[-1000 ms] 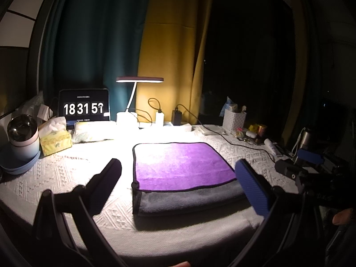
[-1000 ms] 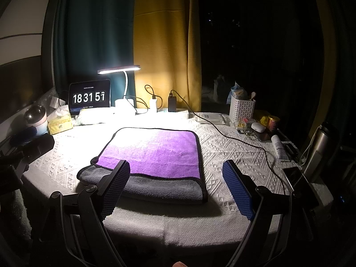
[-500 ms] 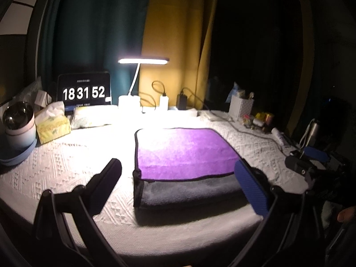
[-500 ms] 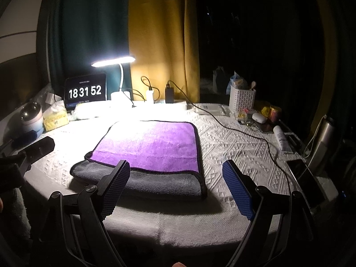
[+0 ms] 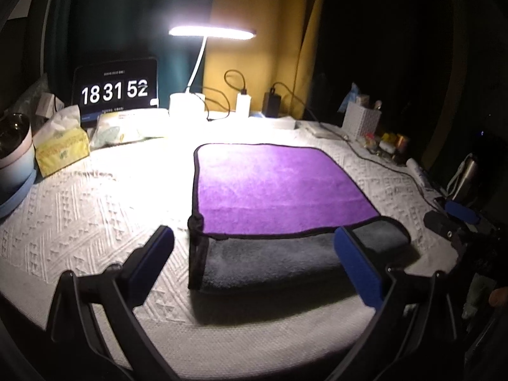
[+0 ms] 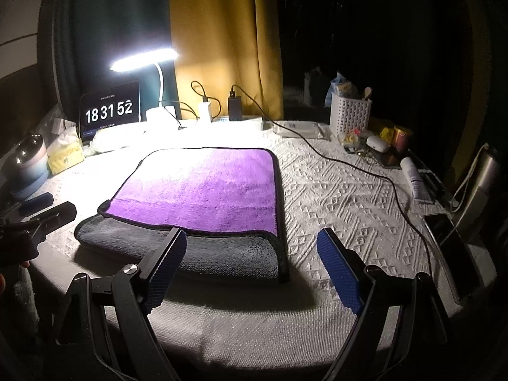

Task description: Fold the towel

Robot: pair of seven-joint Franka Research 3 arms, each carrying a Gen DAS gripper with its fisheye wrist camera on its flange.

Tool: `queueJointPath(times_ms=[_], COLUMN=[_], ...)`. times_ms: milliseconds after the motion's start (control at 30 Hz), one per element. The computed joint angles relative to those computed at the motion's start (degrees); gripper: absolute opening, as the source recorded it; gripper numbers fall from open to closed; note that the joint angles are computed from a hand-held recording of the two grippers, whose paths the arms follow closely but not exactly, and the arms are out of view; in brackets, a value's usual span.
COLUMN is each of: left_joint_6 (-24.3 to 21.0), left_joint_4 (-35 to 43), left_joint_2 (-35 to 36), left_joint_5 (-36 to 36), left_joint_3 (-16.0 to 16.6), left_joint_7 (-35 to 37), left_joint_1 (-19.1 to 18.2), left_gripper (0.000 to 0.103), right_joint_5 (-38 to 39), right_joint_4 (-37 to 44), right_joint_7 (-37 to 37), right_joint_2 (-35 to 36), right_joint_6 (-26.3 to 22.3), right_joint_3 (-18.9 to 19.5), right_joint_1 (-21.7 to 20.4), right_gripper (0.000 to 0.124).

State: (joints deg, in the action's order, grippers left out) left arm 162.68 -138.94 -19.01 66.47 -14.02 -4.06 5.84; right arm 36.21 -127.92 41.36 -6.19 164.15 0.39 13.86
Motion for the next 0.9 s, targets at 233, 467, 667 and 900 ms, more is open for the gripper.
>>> queueJointPath(times_ms=[233, 467, 667, 900], left_joint_6=[0.9, 0.5, 0.5, 0.5], left_joint_4=[1.1, 2.1, 2.6, 2.6], left_joint_2=[4.3, 7.3, 9.0, 10.0], left_joint_5=[-8.2, -14.5, -20.0, -23.9], left_joint_3=[2.8, 4.1, 5.0, 5.3], left_joint_7=[7.2, 12.6, 17.5, 20.3], left_joint_1=[-1.1, -1.5, -2.1, -2.3], left_gripper=[0.091, 0.085, 0.069, 0.061], right_joint_5=[-2.3, -2.9, -5.3, -8.2], right_joint_4=[3.4, 6.9, 9.6, 10.8], right_joint_7=[1.6, 1.9, 4.3, 7.0], right_joint_2=[4.1, 8.0, 10.8, 12.7], right_joint_6=[-2.2, -5.1, -8.4, -10.0], right_joint_3=[0.3, 0.9, 1.2, 1.4], right_joint_1=[-1.2, -2.6, -3.7, -4.3], right_gripper=[0.081, 0.073, 0.055, 0.045])
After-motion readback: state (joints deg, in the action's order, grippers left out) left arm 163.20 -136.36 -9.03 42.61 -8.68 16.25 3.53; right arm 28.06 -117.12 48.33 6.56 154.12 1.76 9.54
